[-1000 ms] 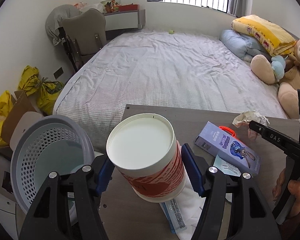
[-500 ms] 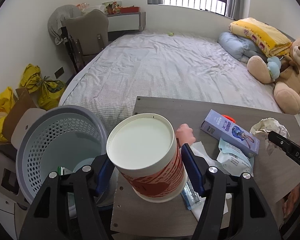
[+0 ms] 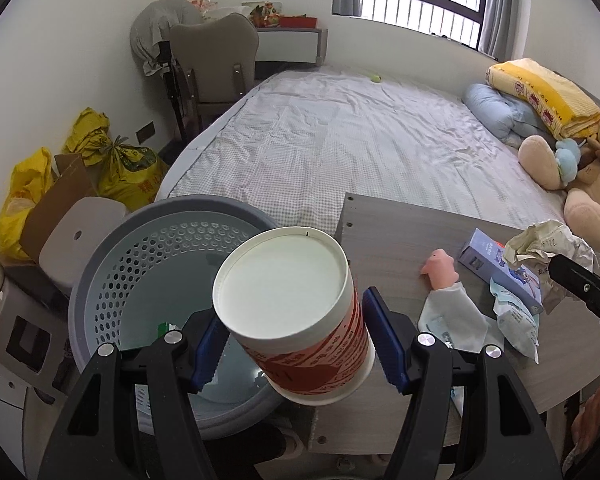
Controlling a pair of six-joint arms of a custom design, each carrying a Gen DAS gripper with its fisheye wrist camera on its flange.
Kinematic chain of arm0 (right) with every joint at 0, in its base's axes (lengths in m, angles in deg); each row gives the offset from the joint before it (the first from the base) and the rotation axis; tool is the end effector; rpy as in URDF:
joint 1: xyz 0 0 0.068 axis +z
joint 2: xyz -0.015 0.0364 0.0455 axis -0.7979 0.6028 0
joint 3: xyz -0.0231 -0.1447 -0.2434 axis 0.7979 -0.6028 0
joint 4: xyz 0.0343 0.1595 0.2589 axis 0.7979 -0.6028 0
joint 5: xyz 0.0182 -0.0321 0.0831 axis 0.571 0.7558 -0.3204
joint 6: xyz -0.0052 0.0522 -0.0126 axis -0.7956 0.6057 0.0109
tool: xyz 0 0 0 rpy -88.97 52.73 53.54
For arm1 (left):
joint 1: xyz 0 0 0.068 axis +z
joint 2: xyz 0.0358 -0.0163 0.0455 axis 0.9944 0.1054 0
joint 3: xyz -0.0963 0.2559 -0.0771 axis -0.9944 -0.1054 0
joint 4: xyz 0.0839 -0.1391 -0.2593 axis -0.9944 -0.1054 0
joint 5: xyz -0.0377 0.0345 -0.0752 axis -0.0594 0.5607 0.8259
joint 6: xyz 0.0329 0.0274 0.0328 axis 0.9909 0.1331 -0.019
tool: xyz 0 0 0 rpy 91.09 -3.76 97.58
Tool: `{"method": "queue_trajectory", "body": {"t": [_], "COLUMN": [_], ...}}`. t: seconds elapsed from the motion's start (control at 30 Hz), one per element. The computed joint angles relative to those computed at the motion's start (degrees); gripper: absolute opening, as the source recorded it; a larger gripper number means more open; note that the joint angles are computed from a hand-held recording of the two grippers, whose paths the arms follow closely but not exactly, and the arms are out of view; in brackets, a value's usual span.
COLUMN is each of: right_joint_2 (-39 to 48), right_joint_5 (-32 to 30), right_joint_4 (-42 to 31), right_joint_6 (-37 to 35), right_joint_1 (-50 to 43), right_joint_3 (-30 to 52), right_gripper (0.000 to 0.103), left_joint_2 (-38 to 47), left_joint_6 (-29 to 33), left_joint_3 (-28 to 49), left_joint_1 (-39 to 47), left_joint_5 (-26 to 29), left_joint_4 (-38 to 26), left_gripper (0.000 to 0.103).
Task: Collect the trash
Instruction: 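Carry the cup and tissue over the basket and open both grippers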
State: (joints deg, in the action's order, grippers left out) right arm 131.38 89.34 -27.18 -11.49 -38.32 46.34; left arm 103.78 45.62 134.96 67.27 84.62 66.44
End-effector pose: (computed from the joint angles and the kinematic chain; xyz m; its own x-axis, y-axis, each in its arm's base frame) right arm 0.2675 0.0698 0.1747 -0.6819 0.2186 -0.6980 0.0101 0.9570 0.2899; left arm 0.3278 -0.0959 0.1617 -0.7355 0.1058 -0.6692 0.1682 0.9853 -0.0290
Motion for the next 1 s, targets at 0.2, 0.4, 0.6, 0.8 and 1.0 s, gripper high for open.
{"method": "queue_trajectory", "body": {"t": [0.2,0.4,0.6,0.8,1.0], "right_joint_2": [9.39,18.54,27.23,34.78,40.84], "right_joint_5": [0.33,0.47,-0.58,-1.74,-1.81], "right_joint_4": [1.74,3.15,3.72,2.55,0.52], "right_joint_6": [1.04,1.82,1.54,0.11,-0.97], "right_joint_1": [5.40,11.59,15.79,17.91,19.24], "right_joint_3": [6.37,13.76,20.97,28.61,35.59], "right_gripper": [0.035,0.035,0.035,0.035,0.036], "left_joint_2": [-0.21,0.49,2.48,6.08,8.66], "left_joint_6": [2.98,5.19,7.77,8.90,10.25], "left_joint_3": [-0.48,0.32,1.07,2.93,4.39], "left_joint_1": [5.81,12.85,18.77,22.41,23.51], "left_joint_5": [1.80,3.33,3.46,4.79,5.29], "left_joint_4": [0.65,0.03,0.74,1.34,1.63], "left_gripper": [0.063,0.063,0.063,0.063,0.064]}}
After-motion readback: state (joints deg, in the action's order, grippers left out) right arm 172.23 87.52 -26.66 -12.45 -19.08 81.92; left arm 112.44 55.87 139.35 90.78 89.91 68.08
